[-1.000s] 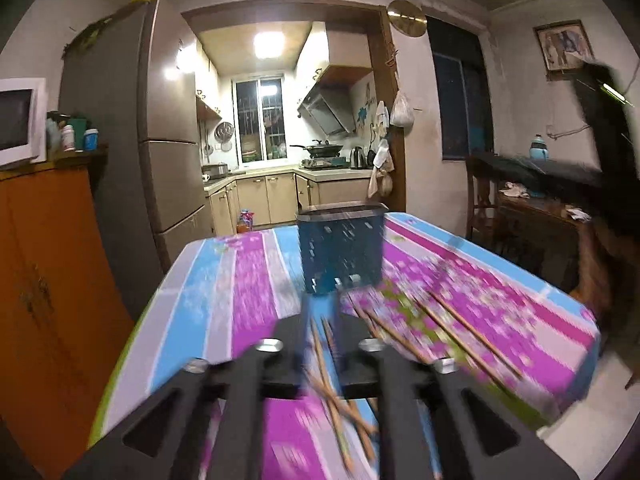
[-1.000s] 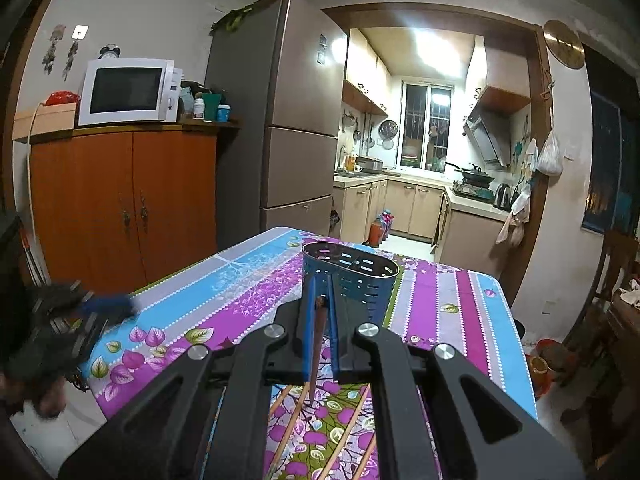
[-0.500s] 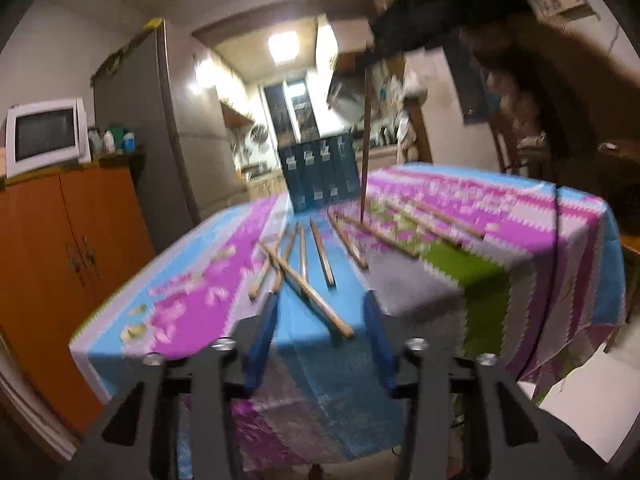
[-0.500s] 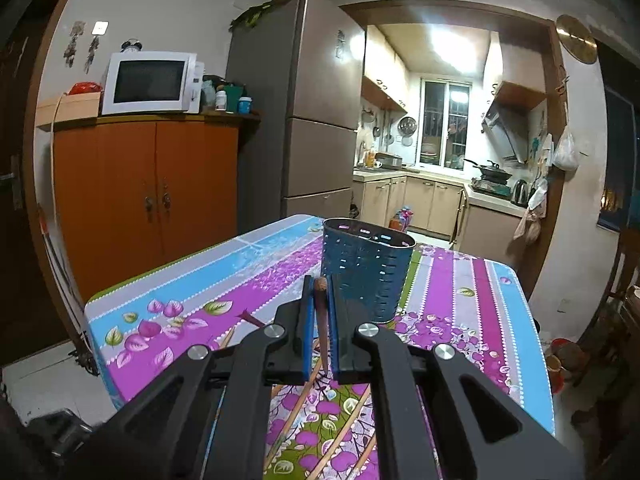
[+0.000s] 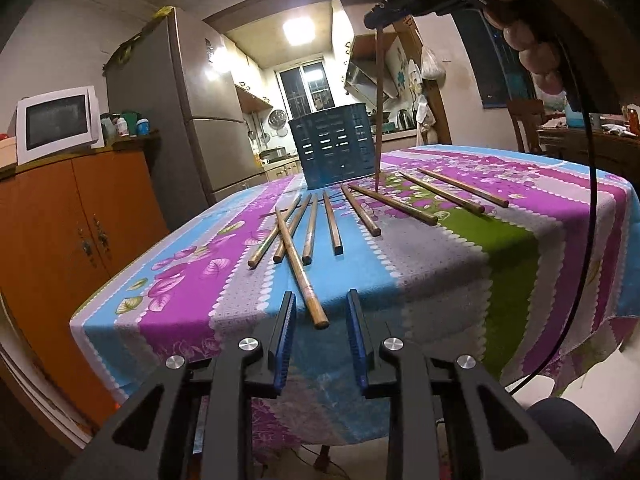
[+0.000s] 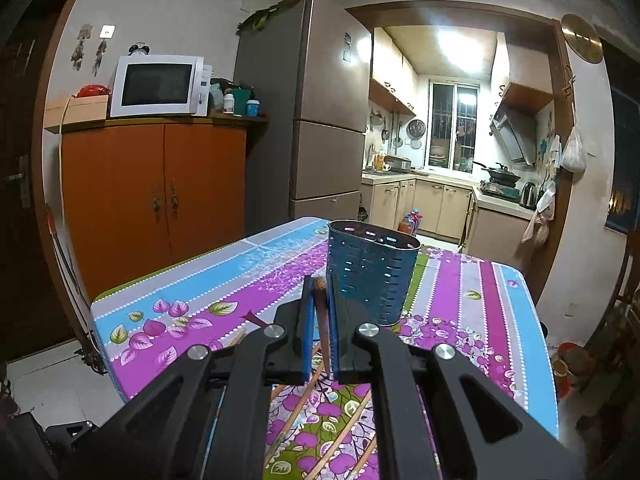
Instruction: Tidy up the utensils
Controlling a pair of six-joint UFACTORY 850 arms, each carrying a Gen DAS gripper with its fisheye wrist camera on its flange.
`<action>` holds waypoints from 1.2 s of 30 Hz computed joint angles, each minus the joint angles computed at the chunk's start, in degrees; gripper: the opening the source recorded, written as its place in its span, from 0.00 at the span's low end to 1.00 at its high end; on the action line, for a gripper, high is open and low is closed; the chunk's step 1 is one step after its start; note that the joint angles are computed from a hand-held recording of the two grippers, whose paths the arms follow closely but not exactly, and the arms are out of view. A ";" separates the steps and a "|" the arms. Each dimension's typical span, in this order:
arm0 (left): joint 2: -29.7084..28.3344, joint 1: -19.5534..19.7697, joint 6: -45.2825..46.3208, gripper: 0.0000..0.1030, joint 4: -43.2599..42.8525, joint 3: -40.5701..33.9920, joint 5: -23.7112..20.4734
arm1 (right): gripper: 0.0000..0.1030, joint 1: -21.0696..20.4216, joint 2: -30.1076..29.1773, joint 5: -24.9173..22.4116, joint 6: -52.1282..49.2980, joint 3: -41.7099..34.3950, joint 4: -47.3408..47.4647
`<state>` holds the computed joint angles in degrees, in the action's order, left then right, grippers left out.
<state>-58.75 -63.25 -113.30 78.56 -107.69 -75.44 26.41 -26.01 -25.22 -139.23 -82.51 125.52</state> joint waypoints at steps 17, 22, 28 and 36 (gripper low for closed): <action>1.10 -0.15 -2.46 0.11 0.88 2.55 -0.54 | 0.05 0.22 0.04 0.48 -2.30 0.71 2.51; 1.24 -0.17 -2.63 0.11 1.71 3.02 -0.57 | 0.05 0.40 0.04 0.82 -2.83 1.05 3.14; 1.68 0.03 -3.49 0.08 2.17 4.07 -0.40 | 0.05 0.52 -0.03 1.19 -4.90 1.02 5.14; 2.56 0.23 -3.51 0.08 3.01 5.18 0.97 | 0.05 -0.13 0.58 0.67 -8.07 2.54 9.07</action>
